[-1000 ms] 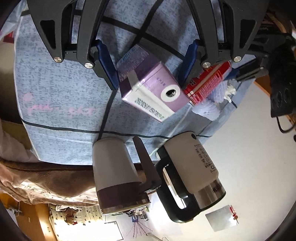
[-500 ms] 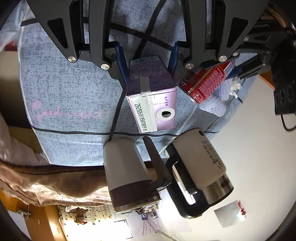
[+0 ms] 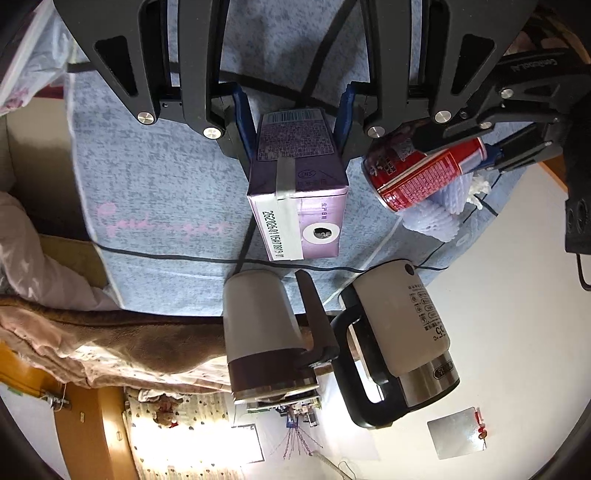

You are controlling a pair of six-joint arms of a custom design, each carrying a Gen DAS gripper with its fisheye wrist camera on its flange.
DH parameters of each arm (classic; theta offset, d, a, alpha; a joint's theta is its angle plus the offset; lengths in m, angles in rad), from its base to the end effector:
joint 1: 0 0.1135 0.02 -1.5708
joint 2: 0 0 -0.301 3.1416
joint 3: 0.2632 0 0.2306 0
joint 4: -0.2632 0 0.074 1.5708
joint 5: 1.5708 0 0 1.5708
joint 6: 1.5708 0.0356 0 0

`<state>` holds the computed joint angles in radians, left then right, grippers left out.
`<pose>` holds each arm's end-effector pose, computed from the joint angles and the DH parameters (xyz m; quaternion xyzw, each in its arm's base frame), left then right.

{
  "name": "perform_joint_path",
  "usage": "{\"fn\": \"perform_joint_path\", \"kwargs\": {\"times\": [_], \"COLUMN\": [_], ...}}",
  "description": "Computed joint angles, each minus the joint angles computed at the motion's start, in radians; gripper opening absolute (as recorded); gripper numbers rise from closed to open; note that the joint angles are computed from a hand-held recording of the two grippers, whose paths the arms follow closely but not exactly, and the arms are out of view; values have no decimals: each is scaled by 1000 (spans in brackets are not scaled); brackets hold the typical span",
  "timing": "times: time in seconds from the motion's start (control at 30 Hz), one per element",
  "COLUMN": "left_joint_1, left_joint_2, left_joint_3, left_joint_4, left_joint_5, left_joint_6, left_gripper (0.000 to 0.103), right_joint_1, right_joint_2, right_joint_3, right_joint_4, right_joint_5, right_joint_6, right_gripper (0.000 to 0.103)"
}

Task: Collect trash
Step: 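Carry the red can and juice box over the bin and open both tools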

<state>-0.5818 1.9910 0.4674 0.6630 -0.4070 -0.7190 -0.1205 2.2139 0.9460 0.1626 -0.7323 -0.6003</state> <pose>0.2440 -0.1436 0.0878 -0.1330 0.9113 -0.0554 0.3857 0.3695 -0.0208 0.0700 -0.2961 0.8629 0.2500 0.3244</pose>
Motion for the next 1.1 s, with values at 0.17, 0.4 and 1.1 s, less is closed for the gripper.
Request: {"fn": "perform_joint_path", "kwargs": {"times": [0.17,0.4,1.1], "left_joint_1": [-41,-72,-156], "left_joint_2": [-1,24,21], "left_joint_3": [7,58,148], "left_joint_4": [-19,-89,-199], "left_joint_5": [-16,32,-27], "left_joint_6": [-18,-14,-56], "left_gripper": [56,59,54], "right_joint_1": [-33,-93,-222], "right_joint_2": [-22,-60,-87], "right_joint_3": [-26,-73,-76], "right_joint_4": [-15,-43,-134], "right_joint_5": [-13,-34,-85], "right_joint_6": [-17,-82,-167], "right_gripper": [38,39,39]}}
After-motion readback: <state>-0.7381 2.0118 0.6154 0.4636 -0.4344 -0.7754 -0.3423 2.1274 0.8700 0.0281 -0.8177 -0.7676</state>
